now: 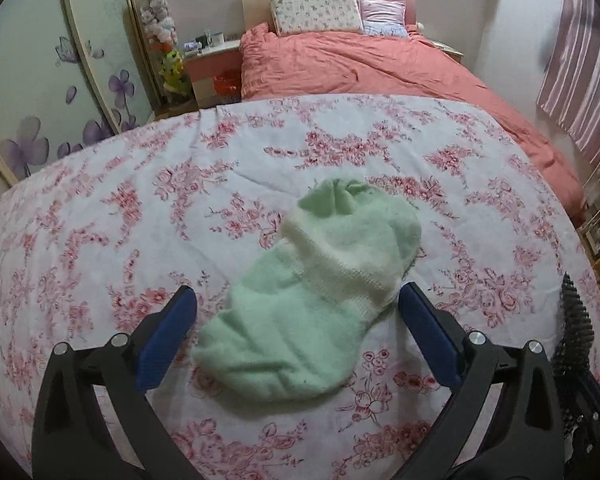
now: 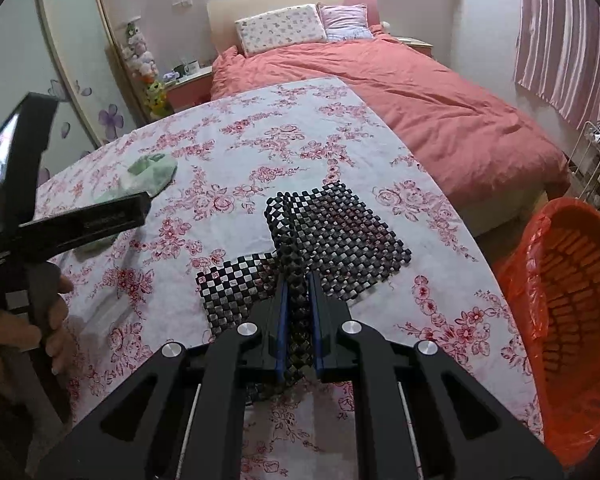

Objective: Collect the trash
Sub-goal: 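Grasp the mint green sock with the left gripper, then carry the sock and mesh mat over the orange basket and open both grippers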

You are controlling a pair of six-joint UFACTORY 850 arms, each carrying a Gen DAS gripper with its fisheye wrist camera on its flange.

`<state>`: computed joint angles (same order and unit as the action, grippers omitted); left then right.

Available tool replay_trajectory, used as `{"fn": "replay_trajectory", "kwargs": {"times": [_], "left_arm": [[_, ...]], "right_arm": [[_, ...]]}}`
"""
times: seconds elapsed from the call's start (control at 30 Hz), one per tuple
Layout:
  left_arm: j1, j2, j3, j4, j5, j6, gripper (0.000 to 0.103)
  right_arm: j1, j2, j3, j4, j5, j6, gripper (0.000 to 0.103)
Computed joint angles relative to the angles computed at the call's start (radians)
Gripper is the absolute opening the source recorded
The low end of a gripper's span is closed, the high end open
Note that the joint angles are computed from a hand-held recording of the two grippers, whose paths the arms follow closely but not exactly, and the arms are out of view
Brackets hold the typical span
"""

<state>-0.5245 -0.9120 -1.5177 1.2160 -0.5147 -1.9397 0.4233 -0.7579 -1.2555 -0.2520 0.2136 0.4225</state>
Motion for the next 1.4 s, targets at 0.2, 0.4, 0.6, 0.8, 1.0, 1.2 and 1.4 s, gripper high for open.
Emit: {"fn": "replay_trajectory", "kwargs": {"times": [0.2,0.4,0.6,0.8,1.0,1.2,1.4], "left_arm": [[0.001,0.001,0.005,0.013,0.011,-0.023,0.094],[-0.009,0.017,0.024,0.086,0.001,-0.078,0.052],[-0.014,0.061,0.089,0.148,0.035,-0.141,0.016],[-0.046,0.152,0.236,0.27,0.027,-0.306,0.016],[-0.098,0.224,0.342,0.333,-0.003,-0.401,0.016],[-0.153,0.281,0.414,0.405,-0.032,-0.52,0.016],[-0.202,0.298,0.44,0.397,-0.046,-0.56,0.016]], "right_arm": [[-0.003,0.001,0.002,-0.043,0.005,0.046,0.011],[-0.003,0.001,0.002,-0.045,0.005,0.047,0.011],[-0.003,0.001,0.002,-0.047,0.006,0.047,0.011],[-0.006,0.009,0.006,-0.164,-0.006,0.152,0.01],[-0.01,0.048,0.06,-0.204,0.029,0.195,0.01],[-0.018,0.098,0.128,-0.211,0.07,0.208,0.009],[-0.018,0.131,0.183,-0.16,0.083,0.146,0.009]]}}
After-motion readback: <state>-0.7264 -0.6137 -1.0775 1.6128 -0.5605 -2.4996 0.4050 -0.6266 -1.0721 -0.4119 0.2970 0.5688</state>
